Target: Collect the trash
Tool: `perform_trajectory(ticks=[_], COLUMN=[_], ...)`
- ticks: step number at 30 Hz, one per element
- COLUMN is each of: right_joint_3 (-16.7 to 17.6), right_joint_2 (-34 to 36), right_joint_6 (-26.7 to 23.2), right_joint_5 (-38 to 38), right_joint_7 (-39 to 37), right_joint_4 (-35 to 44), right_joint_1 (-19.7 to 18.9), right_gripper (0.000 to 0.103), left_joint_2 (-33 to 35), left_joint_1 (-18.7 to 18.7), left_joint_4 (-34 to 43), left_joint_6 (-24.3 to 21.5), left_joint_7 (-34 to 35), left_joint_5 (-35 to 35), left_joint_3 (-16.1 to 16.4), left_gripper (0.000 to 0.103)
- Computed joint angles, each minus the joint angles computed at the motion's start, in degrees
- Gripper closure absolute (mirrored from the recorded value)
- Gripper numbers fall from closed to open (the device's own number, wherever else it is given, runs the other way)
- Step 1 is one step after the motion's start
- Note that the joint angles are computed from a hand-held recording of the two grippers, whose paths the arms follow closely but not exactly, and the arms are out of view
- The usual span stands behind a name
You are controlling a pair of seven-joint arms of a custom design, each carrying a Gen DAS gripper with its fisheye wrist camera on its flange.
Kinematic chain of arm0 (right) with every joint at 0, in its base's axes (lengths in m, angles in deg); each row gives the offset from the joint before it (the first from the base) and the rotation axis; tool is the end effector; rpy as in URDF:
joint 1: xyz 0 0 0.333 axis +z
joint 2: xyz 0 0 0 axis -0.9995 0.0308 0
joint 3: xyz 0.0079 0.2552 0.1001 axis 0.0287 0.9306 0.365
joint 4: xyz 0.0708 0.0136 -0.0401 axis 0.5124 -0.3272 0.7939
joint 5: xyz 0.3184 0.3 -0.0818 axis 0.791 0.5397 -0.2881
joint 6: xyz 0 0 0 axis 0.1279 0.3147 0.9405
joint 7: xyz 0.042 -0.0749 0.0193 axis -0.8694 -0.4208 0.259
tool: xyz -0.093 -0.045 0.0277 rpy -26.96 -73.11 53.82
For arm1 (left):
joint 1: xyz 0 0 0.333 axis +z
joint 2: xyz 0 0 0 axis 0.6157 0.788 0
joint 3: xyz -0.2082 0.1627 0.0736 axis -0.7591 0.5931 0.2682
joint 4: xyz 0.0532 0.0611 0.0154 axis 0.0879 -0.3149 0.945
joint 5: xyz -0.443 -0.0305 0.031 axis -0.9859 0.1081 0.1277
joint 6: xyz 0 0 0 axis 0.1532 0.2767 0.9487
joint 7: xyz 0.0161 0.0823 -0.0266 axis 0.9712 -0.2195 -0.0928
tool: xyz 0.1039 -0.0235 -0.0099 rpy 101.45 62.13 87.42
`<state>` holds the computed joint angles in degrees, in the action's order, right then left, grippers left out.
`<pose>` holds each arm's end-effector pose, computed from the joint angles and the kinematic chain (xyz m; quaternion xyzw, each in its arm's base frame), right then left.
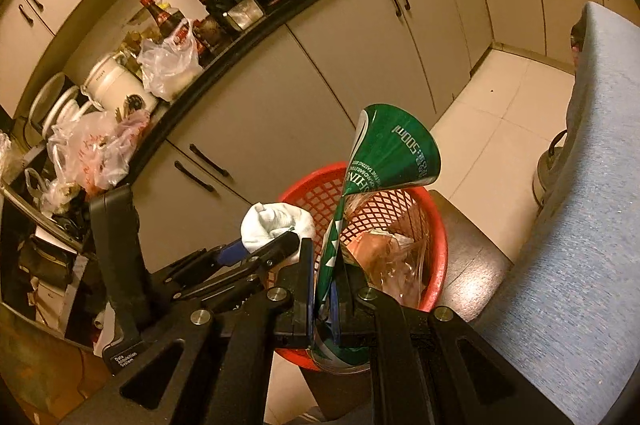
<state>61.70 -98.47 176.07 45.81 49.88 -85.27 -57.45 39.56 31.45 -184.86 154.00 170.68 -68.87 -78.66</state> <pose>0.4086 0.2736 0.4520 -0.5818 0.7082 -0.0489 0.3968 0.4622 -0.0427 0.4213 -0.5568 0.7641 -0.3102 0.0994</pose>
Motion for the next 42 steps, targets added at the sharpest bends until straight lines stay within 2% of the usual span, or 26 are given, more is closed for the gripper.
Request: perform_trajectory(ticks=[3,8,10,18,21,28,33,40,42], right_joint_3=[0.0,-2.02,-1.59,-0.36,-0.86,-0.94,-2.96,-0.79,1.36], right_joint_2=[1.15,2.51,2.49,1.56,1.17,0.47,1.64,4.74,5.32], right_joint_6=[-1.74,-3.98,-4.85,-4.87,-4.81,-5.31,-3.45,-8.56,-10.61], right_joint_5=[0.08,3.45,4.03,4.88,5.37,5.56,8.3,7.38,4.96], right_joint_7=[-0.19,-3.29,-3.72,-3.89,-4.37,-5.06,-7.85,-7.98,-6.04], right_joint_4=[1.08,2.07,2.22,1.63,1.31,1.18,1.06,3.92,4.96], right_joint_1=[-0.05,1.99,1.62,0.54,1.0,1.2,3.64,1.54,-0.45], right_gripper=[0.095,0.093,0.092,0.09,0.09,0.089,0.089,0.091,0.091], left_joint_2=[1.13,1.79,1.21,1.14,1.33,1.2,0.49,0.14,-0.1], left_joint_1=[0.15,0.36,0.35,0.53,0.55,1.04,1.15,1.65,1.62], left_joint_4=[0.5,1.01,0.74,0.89,1.17,1.32,1.05,0.65,0.42], left_joint_6=[-0.28,-0.83,-1.18,-2.02,-2.28,-2.39,-2.44,-2.34,-2.14], left_joint_7=[-0.04,-0.33,0.09,0.84,1.37,1.76,2.22,1.97,2.21], left_joint_5=[0.31,0.42,0.23,-0.1,-0.55,-0.5,-1.5,-1.42,-1.36], left_joint_3=[-0.04,-0.03,0.15,0.17,0.49,0.3,1.07,0.98,0.95], left_gripper=[0.062,0.06,0.059,0.055,0.052,0.05,0.05,0.05,0.05])
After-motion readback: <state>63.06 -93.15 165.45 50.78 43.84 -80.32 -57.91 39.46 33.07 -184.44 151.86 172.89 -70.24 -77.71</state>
